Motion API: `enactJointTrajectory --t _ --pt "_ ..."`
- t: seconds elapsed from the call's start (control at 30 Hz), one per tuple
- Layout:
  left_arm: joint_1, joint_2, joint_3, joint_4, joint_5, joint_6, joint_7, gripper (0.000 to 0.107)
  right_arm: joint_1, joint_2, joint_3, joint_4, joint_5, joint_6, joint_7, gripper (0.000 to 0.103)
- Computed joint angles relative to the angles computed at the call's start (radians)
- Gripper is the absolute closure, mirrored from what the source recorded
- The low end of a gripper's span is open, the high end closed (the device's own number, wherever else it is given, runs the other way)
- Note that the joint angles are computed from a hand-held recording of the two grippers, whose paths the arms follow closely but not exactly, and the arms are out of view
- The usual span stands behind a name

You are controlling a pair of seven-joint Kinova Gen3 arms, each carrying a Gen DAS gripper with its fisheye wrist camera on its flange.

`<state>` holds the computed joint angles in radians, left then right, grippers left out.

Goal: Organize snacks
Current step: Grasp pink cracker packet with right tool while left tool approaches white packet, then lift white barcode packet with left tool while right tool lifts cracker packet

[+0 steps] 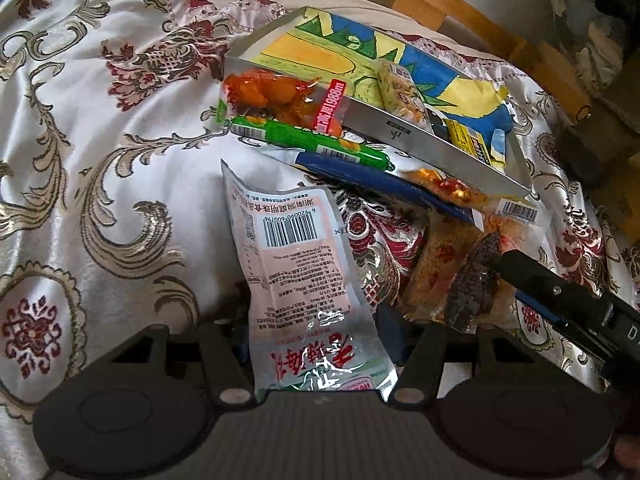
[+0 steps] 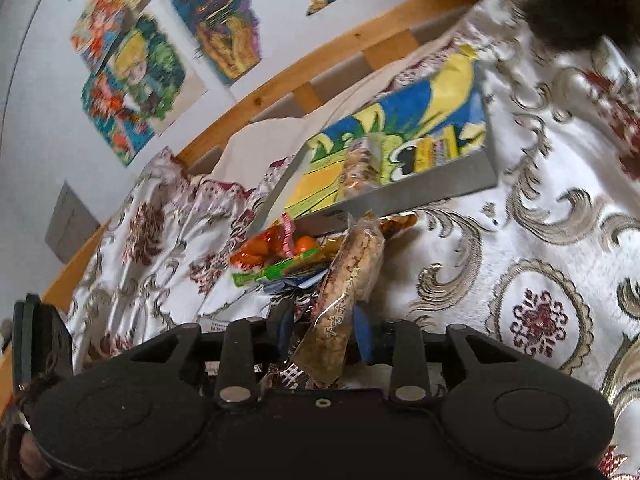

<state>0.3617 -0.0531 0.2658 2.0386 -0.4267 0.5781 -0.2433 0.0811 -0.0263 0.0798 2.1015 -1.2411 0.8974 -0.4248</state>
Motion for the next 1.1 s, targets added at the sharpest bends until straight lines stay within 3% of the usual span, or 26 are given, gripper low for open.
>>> enactJointTrajectory --t 0.1,0.23,0.6,0.77,0.87,0.9,0.97,1.0,1.1 --pt "-0.003 -0.008 -0.005 0.006 0.016 0.001 -0.016 0.045 -0.018 -0.010 -0.014 0.007 0.001 -0.021 0.055 0.056" --pt "-0.012 -0.014 0.000 0.015 0.018 -0.007 -0.024 0.045 -0.015 0.023 -0.005 0.007 -0.050 0.025 0.079 0.046" --pt "-0.011 -0.009 0.004 0.013 0.010 -0.007 -0.025 0.045 0.013 0.087 -0.033 -0.007 -0.058 0.019 -0.048 0.044" --pt "-0.018 -0.017 0.004 0.024 0.018 -0.017 -0.030 0.045 0.075 0.141 -0.013 -0.001 -0.151 0.119 -0.082 0.039" --pt "-0.018 -0.016 0.009 0.022 0.011 -0.013 -0.021 0.045 0.093 0.157 -0.014 -0.006 -0.171 0.125 -0.115 0.037" --pt "-0.018 -0.017 0.008 0.023 0.012 -0.014 -0.021 0.045 0.098 0.162 -0.015 -0.009 -0.172 0.125 -0.128 0.040" --pt "-0.018 -0.017 0.010 0.023 0.009 -0.011 -0.019 0.045 0.094 0.160 -0.020 -0.022 -0.145 0.101 -0.173 0.058" --pt "-0.018 -0.017 0.011 0.022 0.007 -0.009 -0.017 0.045 0.085 0.151 -0.024 -0.034 -0.107 0.074 -0.209 0.075" --pt "-0.016 -0.018 0.016 0.020 -0.001 -0.003 -0.007 0.045 0.070 0.127 -0.034 -0.033 -0.060 0.016 -0.254 0.081"
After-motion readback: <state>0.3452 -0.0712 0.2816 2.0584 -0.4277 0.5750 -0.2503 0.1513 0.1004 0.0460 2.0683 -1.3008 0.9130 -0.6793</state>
